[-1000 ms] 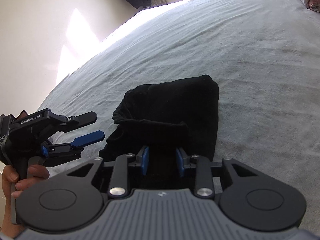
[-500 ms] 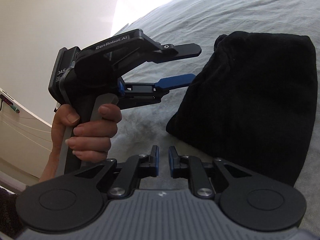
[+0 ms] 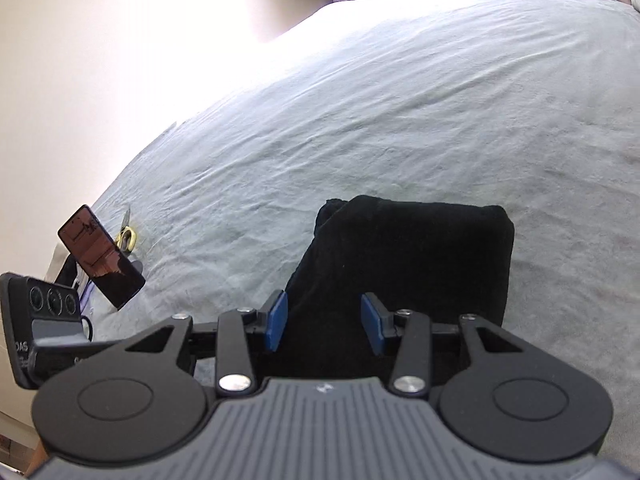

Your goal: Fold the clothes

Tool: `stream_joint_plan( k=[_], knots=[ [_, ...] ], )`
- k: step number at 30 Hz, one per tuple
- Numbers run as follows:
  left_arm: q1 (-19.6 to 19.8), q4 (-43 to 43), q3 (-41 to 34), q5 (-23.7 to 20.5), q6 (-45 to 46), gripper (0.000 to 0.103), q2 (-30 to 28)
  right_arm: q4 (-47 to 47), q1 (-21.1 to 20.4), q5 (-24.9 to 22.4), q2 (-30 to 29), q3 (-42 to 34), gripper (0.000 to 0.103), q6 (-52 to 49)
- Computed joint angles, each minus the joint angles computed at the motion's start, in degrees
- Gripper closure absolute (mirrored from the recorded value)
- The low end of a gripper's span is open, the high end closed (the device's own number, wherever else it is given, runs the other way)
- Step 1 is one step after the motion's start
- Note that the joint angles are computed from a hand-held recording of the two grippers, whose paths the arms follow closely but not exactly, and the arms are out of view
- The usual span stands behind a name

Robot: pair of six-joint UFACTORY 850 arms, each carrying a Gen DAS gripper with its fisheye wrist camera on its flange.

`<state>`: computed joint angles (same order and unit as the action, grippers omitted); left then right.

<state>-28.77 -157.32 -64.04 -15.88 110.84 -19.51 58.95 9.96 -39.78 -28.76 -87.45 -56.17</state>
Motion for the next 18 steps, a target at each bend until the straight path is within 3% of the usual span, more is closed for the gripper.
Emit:
stream_joint_plan(
  k=[7, 8, 11, 12, 13, 14, 16, 18],
  knots=[
    [-1.56, -10.84, -2.31, 5.61, 14.17, 0.072, -1.39, -14.58, 4.88, 5.22, -8.2, -12.15, 0.057, 17.19],
    [-1.56, -10.68, -2.56, 5.71, 13.78, 0.074, -1.66, -17.65, 5.47, 5.56, -9.24, -13.46, 0.057, 20.43],
    [-1.3, -3.98, -3.31, 5.97, 6.71, 0.092, -2.47, -26.3, 6.9, 6.2, -11.74, -16.18, 0.059, 29.96],
    [-1.21, -1.37, -3.47, 6.11, 4.07, 0.099, -2.64, -28.59, 7.2, 6.64, -12.08, -16.26, 0.067, 32.68],
    [-1.19, -0.14, -3.58, 6.21, 2.76, 0.1, -2.8, -30.14, 7.4, 7.37, -12.09, -15.98, 0.086, 34.59],
    [-1.3, -1.18, -3.66, 6.73, 3.86, 0.101, -2.75, -30.92, 7.49, 8.27, -11.88, -15.48, 0.094, 35.68],
    [-1.38, -4.66, -3.21, 7.17, 7.76, 0.101, -2.1, -28.88, 7.36, 10.39, -10.76, -13.89, 0.099, 34.71],
    [-0.97, -2.33, -2.13, 6.46, 6.08, 0.101, -0.91, -24.25, 7.14, 12.16, -9.49, -12.42, 0.099, 30.72]
  ],
)
